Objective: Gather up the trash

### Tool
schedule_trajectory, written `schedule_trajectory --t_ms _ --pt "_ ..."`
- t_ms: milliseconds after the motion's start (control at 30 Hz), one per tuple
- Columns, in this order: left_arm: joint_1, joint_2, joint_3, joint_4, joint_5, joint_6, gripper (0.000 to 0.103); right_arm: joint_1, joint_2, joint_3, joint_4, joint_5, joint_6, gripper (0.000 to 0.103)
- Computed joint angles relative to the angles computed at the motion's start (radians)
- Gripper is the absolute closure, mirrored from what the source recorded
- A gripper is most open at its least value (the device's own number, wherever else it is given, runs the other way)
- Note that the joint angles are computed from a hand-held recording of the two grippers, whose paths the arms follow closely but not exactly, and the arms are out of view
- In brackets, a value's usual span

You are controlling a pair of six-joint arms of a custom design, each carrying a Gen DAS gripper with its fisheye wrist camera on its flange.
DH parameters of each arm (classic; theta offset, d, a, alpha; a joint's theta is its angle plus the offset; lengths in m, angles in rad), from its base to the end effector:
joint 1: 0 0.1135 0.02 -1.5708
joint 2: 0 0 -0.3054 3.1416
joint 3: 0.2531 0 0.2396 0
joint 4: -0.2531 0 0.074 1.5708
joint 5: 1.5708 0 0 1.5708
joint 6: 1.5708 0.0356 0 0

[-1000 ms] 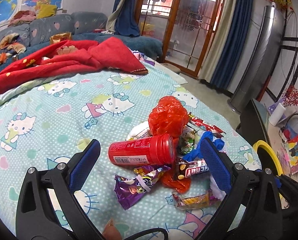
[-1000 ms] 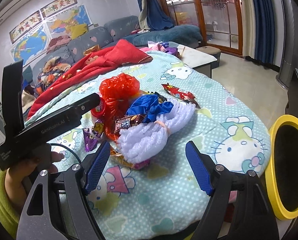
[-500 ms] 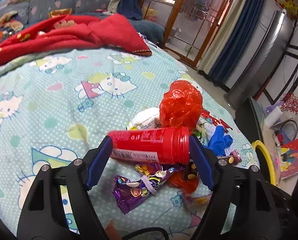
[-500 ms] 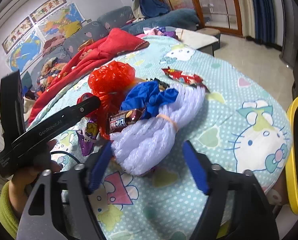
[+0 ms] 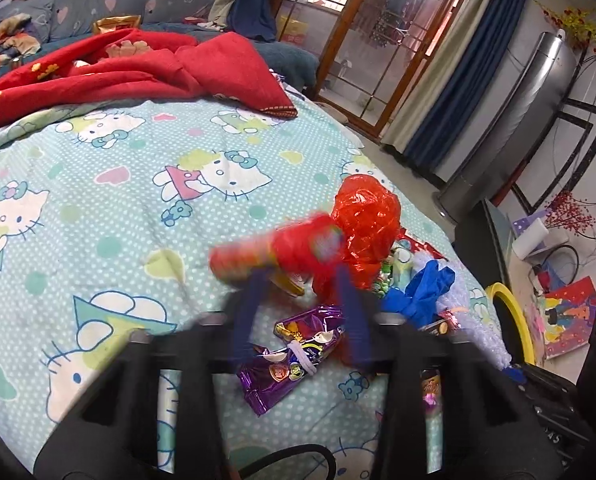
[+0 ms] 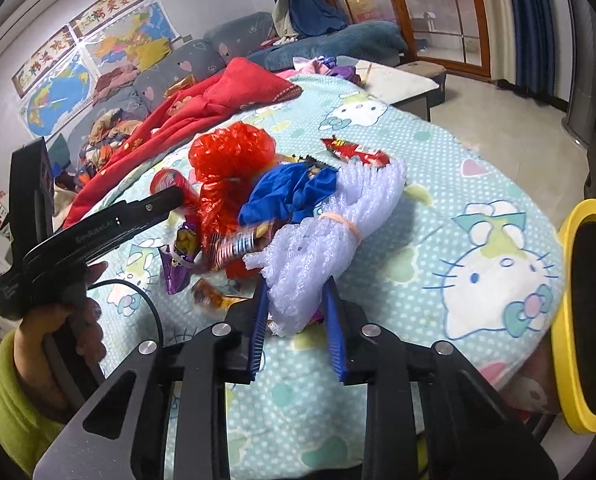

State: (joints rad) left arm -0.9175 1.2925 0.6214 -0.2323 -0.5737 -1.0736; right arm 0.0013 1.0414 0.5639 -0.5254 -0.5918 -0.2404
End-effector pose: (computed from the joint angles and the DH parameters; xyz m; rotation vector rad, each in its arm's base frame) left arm 0.1487 -0.1625 0.2283 -0.4134 2.2723 -0.2996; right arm 0.1550 0.0201 0.2365 -0.5092 2.3942 0.6531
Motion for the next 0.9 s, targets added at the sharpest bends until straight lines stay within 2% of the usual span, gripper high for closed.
schedule_trajectory --t_ms 33,200,233,267,300,333,400,533,700,800,900 --pt "0.003 -0.001 0.001 -0.011 -0.003 -0.004 0.101 -0.009 -0.005 0.004 -0.006 -0.005 -0.005 0.078" --pt "0.003 -0.032 -0.015 -0.043 -0.023 -0.038 0.1 -0.07 -0.027 0.03 -0.048 -0.055 -0.053 0.078" --pt "0.001 -0.034 -0.01 -0.061 -0.037 -0.042 0.092 -0.082 -0.029 0.036 -0.056 -0.068 -0.061 0.078" --pt "0.0 -0.038 -0.005 -0.071 -0.048 -0.031 0.074 -0.102 -0.03 0.046 -0.071 -0.087 -0.075 0.078" --pt "-0.005 -0.038 0.002 -0.084 -0.059 -0.023 0.062 -0.117 -0.027 0.054 -0.084 -0.101 -0.086 0.078" --pt "-0.007 -0.036 0.01 -0.093 -0.063 -0.008 0.046 -0.136 -0.024 0.065 -0.1 -0.119 -0.1 0.078" --pt "-0.001 -0.026 0.026 -0.101 -0.044 0.035 0.044 -0.164 -0.025 0.083 -0.126 -0.14 -0.114 0.078" --pt "0.043 -0.015 0.015 -0.059 0.028 0.044 0.042 -0.22 -0.021 0.116 -0.176 -0.194 -0.159 0.078" --pt "0.097 -0.025 -0.038 -0.022 0.096 -0.044 0.034 -0.306 -0.022 0.164 -0.256 -0.259 -0.239 0.078" --pt "0.131 -0.021 -0.049 -0.011 0.142 -0.075 0.035 -0.325 -0.026 0.169 -0.264 -0.274 -0.25 0.078" --pt "0.188 -0.008 -0.104 0.068 0.236 -0.125 0.04 -0.33 -0.022 0.172 -0.27 -0.279 -0.257 0.078"
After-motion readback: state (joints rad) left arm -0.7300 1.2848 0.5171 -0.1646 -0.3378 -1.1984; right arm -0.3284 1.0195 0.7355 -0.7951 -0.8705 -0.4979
